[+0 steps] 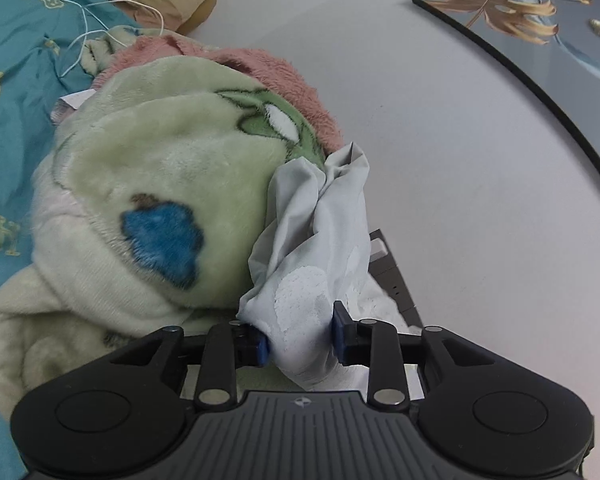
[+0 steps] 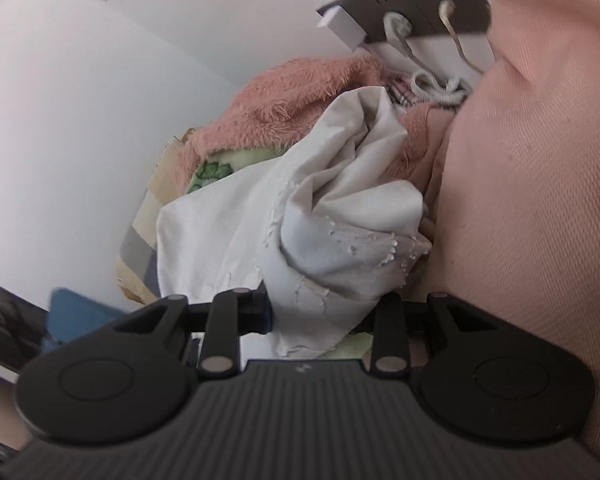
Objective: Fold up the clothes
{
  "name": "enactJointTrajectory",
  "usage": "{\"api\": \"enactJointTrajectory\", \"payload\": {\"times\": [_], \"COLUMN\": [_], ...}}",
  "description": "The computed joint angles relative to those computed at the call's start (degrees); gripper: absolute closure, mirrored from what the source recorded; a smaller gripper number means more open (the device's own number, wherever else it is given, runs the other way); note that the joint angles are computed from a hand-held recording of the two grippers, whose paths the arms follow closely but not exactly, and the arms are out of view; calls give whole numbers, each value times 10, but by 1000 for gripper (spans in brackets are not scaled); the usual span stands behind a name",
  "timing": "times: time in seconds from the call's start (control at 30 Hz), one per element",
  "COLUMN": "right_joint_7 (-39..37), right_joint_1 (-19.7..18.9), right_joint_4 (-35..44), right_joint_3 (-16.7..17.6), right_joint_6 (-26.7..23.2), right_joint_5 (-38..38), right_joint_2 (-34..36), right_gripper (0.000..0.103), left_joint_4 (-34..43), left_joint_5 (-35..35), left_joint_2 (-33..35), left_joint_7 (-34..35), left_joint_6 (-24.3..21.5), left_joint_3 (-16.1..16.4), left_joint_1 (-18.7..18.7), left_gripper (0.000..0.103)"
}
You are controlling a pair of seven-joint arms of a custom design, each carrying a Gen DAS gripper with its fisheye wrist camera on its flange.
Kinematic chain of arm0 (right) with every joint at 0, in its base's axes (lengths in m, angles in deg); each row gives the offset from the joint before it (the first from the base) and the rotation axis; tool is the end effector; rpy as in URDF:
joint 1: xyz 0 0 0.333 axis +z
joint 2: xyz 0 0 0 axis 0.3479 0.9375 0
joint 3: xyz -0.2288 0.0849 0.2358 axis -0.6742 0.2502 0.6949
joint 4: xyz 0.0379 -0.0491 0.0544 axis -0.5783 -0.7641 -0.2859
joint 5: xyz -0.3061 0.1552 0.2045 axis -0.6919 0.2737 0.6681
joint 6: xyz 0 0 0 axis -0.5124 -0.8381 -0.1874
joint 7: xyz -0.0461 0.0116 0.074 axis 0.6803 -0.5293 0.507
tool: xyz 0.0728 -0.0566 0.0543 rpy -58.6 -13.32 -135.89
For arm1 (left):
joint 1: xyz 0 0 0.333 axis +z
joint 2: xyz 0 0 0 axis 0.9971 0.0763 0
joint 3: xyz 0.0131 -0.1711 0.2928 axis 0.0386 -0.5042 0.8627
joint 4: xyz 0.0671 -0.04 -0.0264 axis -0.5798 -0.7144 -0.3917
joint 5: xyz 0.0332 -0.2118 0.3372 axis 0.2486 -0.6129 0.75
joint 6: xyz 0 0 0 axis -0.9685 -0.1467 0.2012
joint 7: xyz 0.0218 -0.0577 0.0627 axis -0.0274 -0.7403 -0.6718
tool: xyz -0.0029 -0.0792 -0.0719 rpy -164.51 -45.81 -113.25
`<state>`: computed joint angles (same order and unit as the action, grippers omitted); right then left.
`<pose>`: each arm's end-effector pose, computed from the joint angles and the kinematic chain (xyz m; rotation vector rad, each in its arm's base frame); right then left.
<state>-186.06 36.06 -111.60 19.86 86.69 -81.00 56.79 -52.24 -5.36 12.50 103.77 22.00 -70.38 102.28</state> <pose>0.6192 0.1818 0.4724 -0.3642 2.1551 -0.4062 0.7833 -0.0147 0.4281 1.3015 -1.8614 1.4307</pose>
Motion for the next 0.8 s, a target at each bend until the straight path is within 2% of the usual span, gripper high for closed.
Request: {"api": "enactJointTrajectory", "payload": {"times": [0.1,0.17,0.23,0.3,0.33,0.37,0.4,0.43,0.5,0.67,0.8], "right_joint_7": [-61,-104,-156,-191,-204,-217,-222,-227,-238,-264,-273], "right_joint_1": [0,4,15,30,38,47,54,62,74,103,130], "right_joint_4": [-2,-3,-6,-4,-1,4,9,15,26,52,70], "right_joint_3": [11,19,32,46,54,63,69,75,87,110,121], "right_joint_6": [-24,-41,-84,-139,-171,-204,-230,-255,-297,-366,-401], "right_joint_5": [51,84,120,139,143,146,137,127,110,72,38], "right_joint_2": [-10,-17,-32,-46,-54,-60,-64,-68,-74,-74,-63], "right_gripper": [68,64,60,52,44,35,34,24,17,15,15], "left_joint_4": [-35,-31,-36,-71,-88,-103,-115,-126,-150,-206,-236], "left_joint_5": [23,51,64,60,55,49,41,33,10,-36,-49], "left_joint_2": [-42,-59,-80,-117,-136,-153,-167,-182,-212,-279,-312], "left_joint_7": [33,32,49,96,120,142,161,181,219,308,344], "left_joint_6": [19,13,21,35,44,52,55,54,49,38,11], "left_joint_3": [15,28,35,40,43,47,51,55,64,99,129], "left_joint_1": [0,-6,-8,3,6,9,11,15,23,27,27], "left_gripper": [51,23,16,9,4,3,3,2,1,0,0]}}
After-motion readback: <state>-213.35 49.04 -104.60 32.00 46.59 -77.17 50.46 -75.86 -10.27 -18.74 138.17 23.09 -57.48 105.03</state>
